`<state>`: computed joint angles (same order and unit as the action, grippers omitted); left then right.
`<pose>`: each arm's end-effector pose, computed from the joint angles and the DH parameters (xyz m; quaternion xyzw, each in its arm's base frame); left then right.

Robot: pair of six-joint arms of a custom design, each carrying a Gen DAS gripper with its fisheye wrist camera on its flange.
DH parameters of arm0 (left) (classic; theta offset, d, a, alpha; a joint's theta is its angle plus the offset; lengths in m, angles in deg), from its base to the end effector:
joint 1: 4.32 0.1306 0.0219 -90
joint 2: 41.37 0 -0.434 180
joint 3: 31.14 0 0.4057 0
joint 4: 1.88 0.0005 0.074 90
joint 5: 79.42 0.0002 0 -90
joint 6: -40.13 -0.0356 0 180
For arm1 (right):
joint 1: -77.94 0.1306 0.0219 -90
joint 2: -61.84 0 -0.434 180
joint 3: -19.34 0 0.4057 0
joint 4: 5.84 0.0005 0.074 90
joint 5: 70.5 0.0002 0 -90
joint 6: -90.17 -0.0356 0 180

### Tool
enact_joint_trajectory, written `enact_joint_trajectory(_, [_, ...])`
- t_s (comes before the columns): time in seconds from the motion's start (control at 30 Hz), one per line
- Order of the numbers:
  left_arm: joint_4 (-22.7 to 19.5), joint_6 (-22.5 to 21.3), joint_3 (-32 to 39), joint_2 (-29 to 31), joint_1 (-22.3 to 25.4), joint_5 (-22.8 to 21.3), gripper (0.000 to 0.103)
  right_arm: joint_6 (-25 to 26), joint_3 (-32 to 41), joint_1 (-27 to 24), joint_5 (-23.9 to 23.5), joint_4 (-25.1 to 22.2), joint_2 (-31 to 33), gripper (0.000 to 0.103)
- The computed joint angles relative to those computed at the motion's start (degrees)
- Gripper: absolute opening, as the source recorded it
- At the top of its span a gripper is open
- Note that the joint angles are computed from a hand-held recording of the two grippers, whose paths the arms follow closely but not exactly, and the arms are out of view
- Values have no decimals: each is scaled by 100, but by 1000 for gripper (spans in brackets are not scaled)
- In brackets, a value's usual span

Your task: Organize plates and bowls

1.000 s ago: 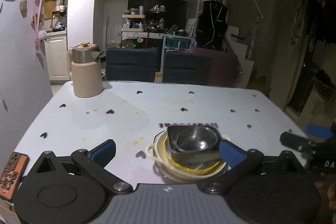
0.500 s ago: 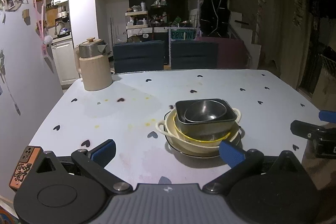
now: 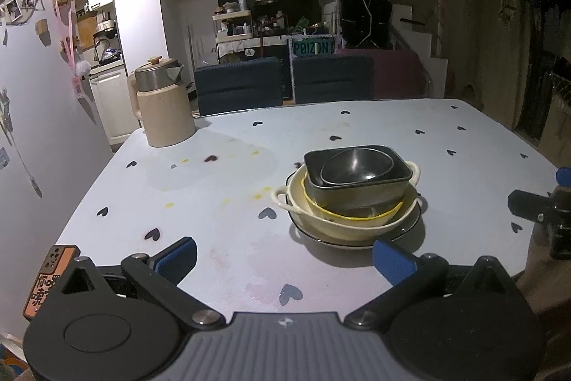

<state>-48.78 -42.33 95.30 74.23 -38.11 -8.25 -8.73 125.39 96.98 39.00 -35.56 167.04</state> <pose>0.5836 -0.3773 0.5347 0.1274 0.8731 -0.0215 0.4701 0.6047 0.1956 0.5033 0.0108 0.8529 -0.0205 0.5215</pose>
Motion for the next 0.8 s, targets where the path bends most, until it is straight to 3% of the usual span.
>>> enact_joint_trajectory(0.8, [98, 24, -23, -22, -16, 12, 103, 8, -111, 16, 21, 163, -32, 103])
